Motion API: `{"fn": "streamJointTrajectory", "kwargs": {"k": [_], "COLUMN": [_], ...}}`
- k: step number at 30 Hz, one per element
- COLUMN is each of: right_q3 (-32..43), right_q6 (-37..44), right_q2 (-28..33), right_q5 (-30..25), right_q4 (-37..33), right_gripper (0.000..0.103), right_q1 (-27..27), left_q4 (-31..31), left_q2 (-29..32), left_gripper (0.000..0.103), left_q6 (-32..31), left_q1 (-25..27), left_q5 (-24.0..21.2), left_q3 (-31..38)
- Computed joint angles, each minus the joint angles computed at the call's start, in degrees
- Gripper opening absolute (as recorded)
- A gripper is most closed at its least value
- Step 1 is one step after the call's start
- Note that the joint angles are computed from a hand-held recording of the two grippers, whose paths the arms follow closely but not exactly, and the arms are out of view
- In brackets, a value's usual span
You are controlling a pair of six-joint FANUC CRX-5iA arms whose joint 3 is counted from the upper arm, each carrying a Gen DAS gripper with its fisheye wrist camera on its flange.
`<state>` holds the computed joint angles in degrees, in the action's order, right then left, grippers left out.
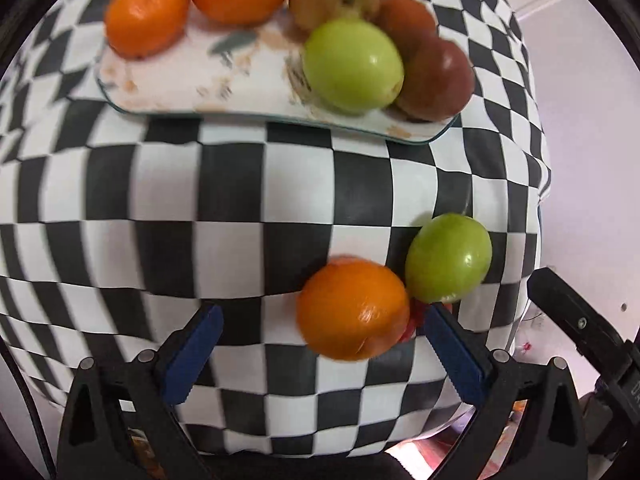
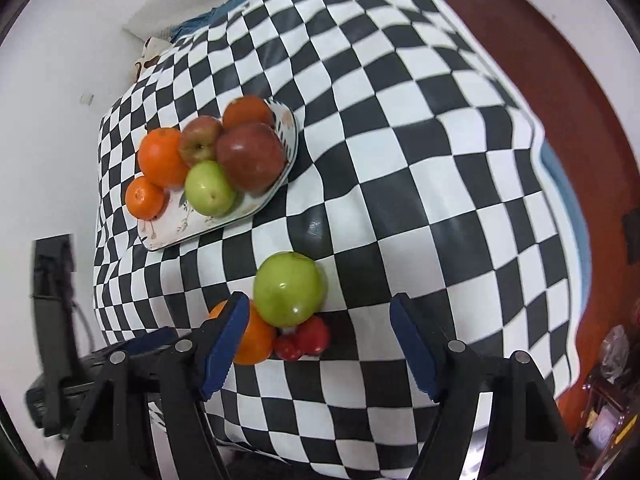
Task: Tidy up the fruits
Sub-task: 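Grasp the orange with the left tool while the right tool grasps the second green apple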
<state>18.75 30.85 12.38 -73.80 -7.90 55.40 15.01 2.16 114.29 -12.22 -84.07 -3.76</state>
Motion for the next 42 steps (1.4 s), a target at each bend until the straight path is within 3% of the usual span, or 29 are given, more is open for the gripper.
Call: {"fn": "streamJointTrajectory", "kwargs": {"k": [2, 4, 5, 7, 15, 17, 22, 30, 35, 42], "right_q3": [-0.3, -0.6, -0.7, -1.2, 0.9, 2.0, 6.8, 15.9, 15.9, 13.7], "right_q6": [1.3, 1.7, 1.9, 2.2, 3.3, 3.3, 4.1, 10.1, 10.6, 9.5], "right_q2": [0.4, 0.8, 0.9, 1.2, 4.4, 5.5, 9.8, 15.3, 15.8, 14.7], "right_q5": [0.7, 1.5, 1.7, 2.7, 5.2, 5.6, 2.3, -9.3, -8.4, -6.8], "right_q4": [-2.1, -4.1, -5.1, -7.4, -12.7, -12.1, -9.1, 1.4, -1.5, 0.7], "right_gripper": [0.076, 0.076, 0.076, 0.076, 0.076, 0.075, 0.058, 0.058, 0.059, 0.058], "right_q1": [-1.2, -2.2, -2.6, -3.5, -3.8, -3.3, -1.4, 2.9, 1.4, 2.6], "left_q4": [2.0, 2.7, 3.9, 3.9, -11.5, -11.4, -10.4, -10.4, -10.2, -9.6], "left_q2": [0.1, -0.6, -1.4, -2.1, -2.6, -3.2, -3.3, -3.8, -2.4, -4.3], "left_gripper": [0.082, 0.073, 0.062, 0.062, 0.062, 0.062, 0.063, 0.063, 0.063, 0.062], "left_q6": [0.3, 1.3, 1.0, 1.5, 0.4, -0.7, -1.0, -1.5, -2.6, -4.1], "left_q1": [0.0, -0.1, 0.2, 0.2, -1.8, -0.4, 0.7, 0.6, 1.3, 3.1], "left_q5": [2.0, 3.6, 4.8, 4.8, -6.0, -5.9, -4.4, -3.5, -3.6, -2.6], "left_q3": [-1.7, -3.2, -4.5, -4.7, 4.1, 3.2, 1.7, 0.9, 2.0, 1.0]}}
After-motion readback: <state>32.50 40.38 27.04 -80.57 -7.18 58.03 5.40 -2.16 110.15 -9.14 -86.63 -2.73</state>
